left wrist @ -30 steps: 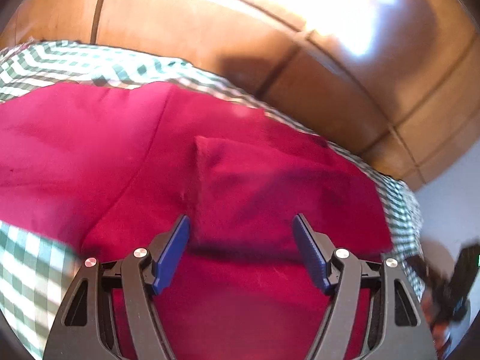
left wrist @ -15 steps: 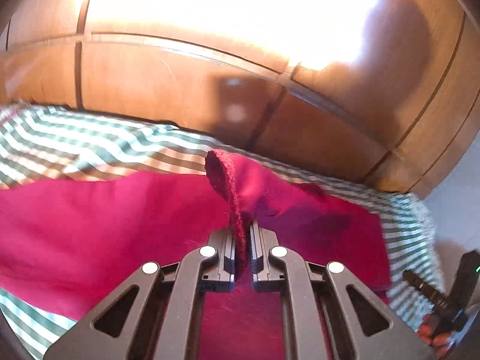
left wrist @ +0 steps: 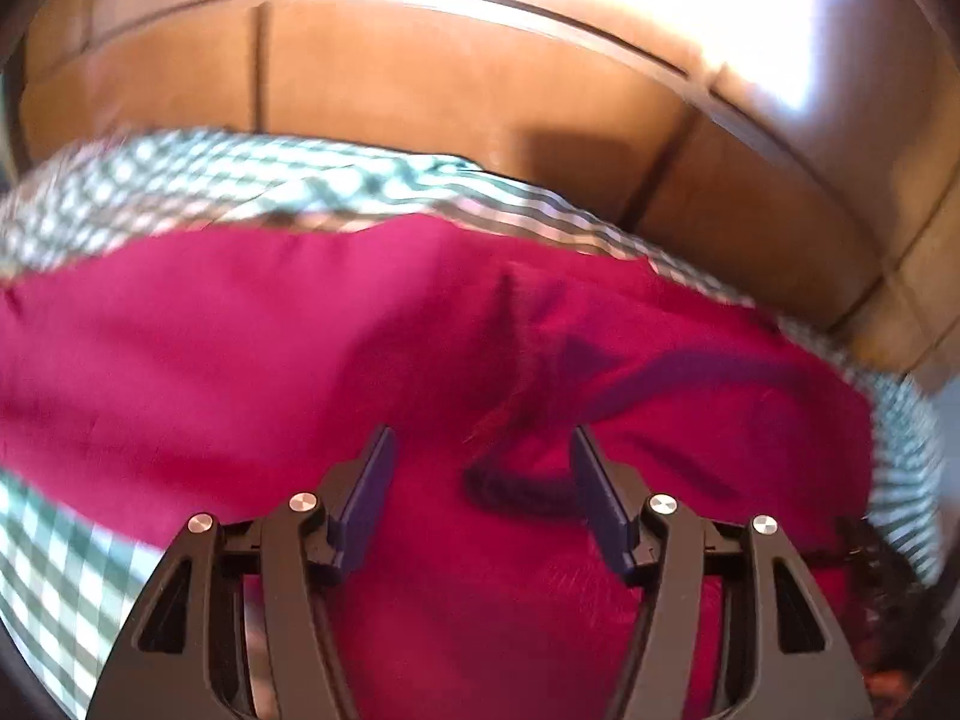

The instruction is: Fold small clothes

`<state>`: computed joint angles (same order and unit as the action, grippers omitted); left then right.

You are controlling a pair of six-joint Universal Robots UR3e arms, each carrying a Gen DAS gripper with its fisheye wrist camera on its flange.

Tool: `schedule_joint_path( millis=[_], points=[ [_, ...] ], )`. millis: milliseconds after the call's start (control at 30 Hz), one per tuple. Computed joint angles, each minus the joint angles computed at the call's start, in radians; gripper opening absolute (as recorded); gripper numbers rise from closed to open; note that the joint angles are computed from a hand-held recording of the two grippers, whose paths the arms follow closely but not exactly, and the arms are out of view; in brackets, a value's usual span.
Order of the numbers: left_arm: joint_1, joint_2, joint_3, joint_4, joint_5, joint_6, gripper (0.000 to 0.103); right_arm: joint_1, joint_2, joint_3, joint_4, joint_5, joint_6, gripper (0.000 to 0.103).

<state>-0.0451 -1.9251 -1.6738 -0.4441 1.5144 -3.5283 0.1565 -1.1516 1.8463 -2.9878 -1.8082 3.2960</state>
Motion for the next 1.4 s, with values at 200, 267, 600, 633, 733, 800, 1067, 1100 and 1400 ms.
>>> schedule_joint_path(
  millis=[200, 267, 600, 633, 733, 800, 1067, 1100, 1400],
  points=[
    [0.182, 0.306, -0.389, 0.092, -0.136, -0.007, 0.053, 0.019, -0.022, 0.002, 0.028, -0.077, 0.057, 0.087],
    [0.287, 0.440, -0.540, 0.130, -0.207, 0.011, 0.051, 0.047, -0.053, 0.048, -0.010, -0.123, 0.062, 0.087],
    [0.951, 0.947, -0.882, -0.211, -0.506, 0.228, 0.051, 0.259, -0.102, 0.166, -0.068, -0.159, -0.003, 0.087],
    [1.042, 0.995, -0.892, -0.290, -0.555, 0.280, 0.051, 0.280, -0.084, 0.156, -0.065, -0.167, -0.011, 0.087],
    [1.202, 1.032, -0.883, -0.405, -0.609, 0.362, 0.050, 0.323, -0.023, 0.129, -0.063, -0.208, -0.008, 0.087],
    [1.246, 0.979, -0.872, -0.368, -0.599, 0.355, 0.050, 0.318, -0.022, 0.132, -0.059, -0.202, 0.005, 0.088],
    [1.344, 0.730, -0.793, -0.226, -0.595, 0.314, 0.021, 0.256, -0.044, 0.159, -0.038, -0.117, 0.058, 0.099],
    [1.329, 0.720, -0.776, -0.224, -0.582, 0.316, 0.011, 0.261, -0.039, 0.153, -0.036, -0.126, 0.060, 0.099],
    [1.173, 0.998, -0.681, -0.422, -0.757, 0.430, 0.008, 0.276, -0.026, 0.161, -0.067, -0.147, 0.068, 0.099]
  ],
)
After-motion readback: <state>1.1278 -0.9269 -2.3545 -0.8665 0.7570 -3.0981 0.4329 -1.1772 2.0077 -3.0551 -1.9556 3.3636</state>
